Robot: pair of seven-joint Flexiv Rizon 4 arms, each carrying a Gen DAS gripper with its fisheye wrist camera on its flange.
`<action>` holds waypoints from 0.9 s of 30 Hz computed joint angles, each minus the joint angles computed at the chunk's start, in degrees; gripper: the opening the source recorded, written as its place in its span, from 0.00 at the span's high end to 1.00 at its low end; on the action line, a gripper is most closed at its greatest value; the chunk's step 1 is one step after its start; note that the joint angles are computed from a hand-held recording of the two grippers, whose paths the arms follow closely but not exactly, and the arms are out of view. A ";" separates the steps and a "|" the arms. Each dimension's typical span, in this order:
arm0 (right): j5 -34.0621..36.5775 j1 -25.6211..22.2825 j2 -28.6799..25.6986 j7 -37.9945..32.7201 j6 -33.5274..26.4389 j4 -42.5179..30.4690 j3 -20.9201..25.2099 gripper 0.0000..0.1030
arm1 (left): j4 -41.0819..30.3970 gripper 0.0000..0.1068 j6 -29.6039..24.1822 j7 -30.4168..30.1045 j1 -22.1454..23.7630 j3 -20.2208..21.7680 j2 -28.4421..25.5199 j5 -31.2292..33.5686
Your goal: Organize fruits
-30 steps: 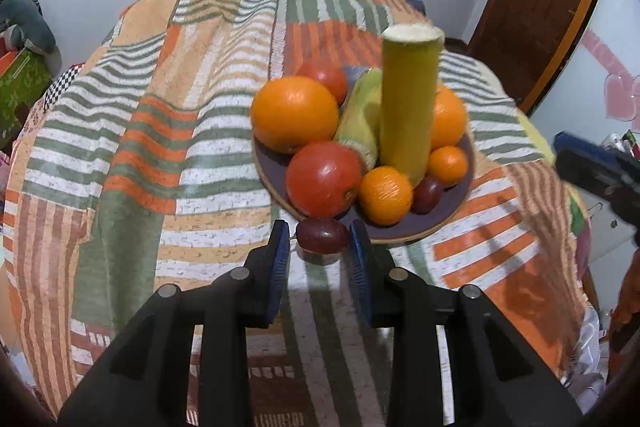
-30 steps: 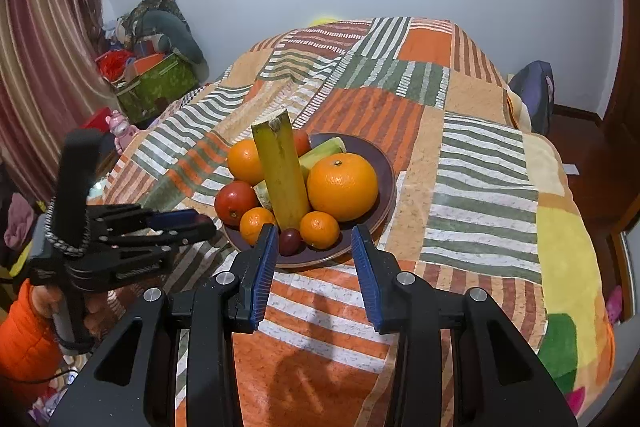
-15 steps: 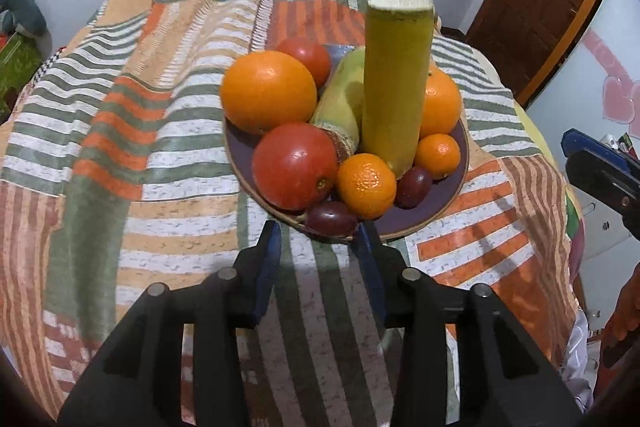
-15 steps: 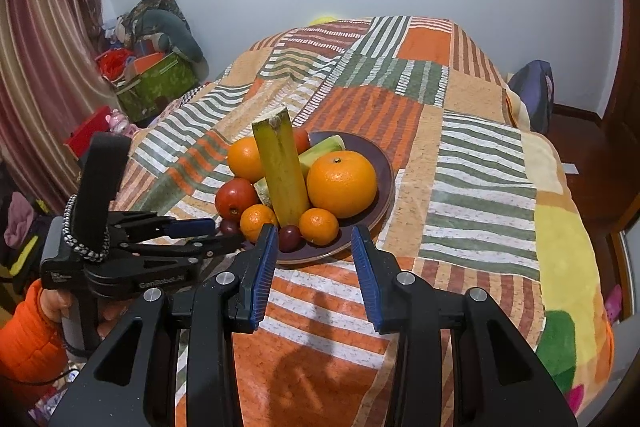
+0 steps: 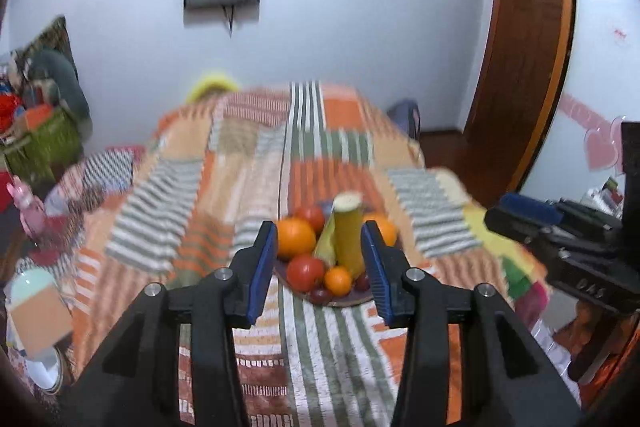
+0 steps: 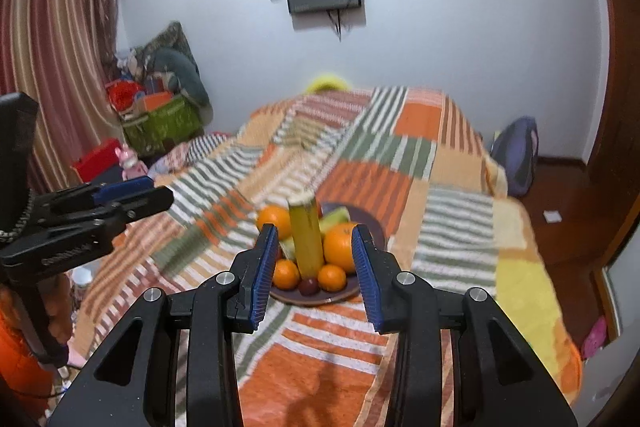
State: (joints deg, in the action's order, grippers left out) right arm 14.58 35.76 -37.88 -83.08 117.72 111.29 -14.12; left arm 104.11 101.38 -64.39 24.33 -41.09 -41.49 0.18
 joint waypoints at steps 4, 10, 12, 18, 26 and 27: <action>5.69 5.86 1.75 -3.16 3.99 1.98 -4.19 0.64 | 3.90 0.52 5.80 -2.84 3.91 -3.84 2.43 3.58; 16.31 13.22 3.46 -11.68 11.12 2.65 -7.79 0.53 | 7.68 0.46 10.81 -9.15 8.12 -6.44 5.63 9.74; 18.09 13.67 3.83 -13.81 12.68 2.34 -7.22 0.46 | 8.59 0.45 11.42 -11.19 9.94 -7.83 6.35 11.79; 24.72 15.00 3.23 -20.57 16.62 -0.37 -6.12 0.29 | 10.43 0.32 14.63 -16.92 11.64 -7.71 9.00 16.38; 32.18 14.02 2.19 -27.70 20.82 -4.07 -3.01 0.00 | 10.68 0.11 16.28 -23.51 12.03 -6.02 11.09 21.67; 32.77 13.64 2.09 -28.22 21.49 -4.44 -2.44 0.00 | 10.89 0.10 16.99 -24.41 11.83 -5.45 11.44 22.16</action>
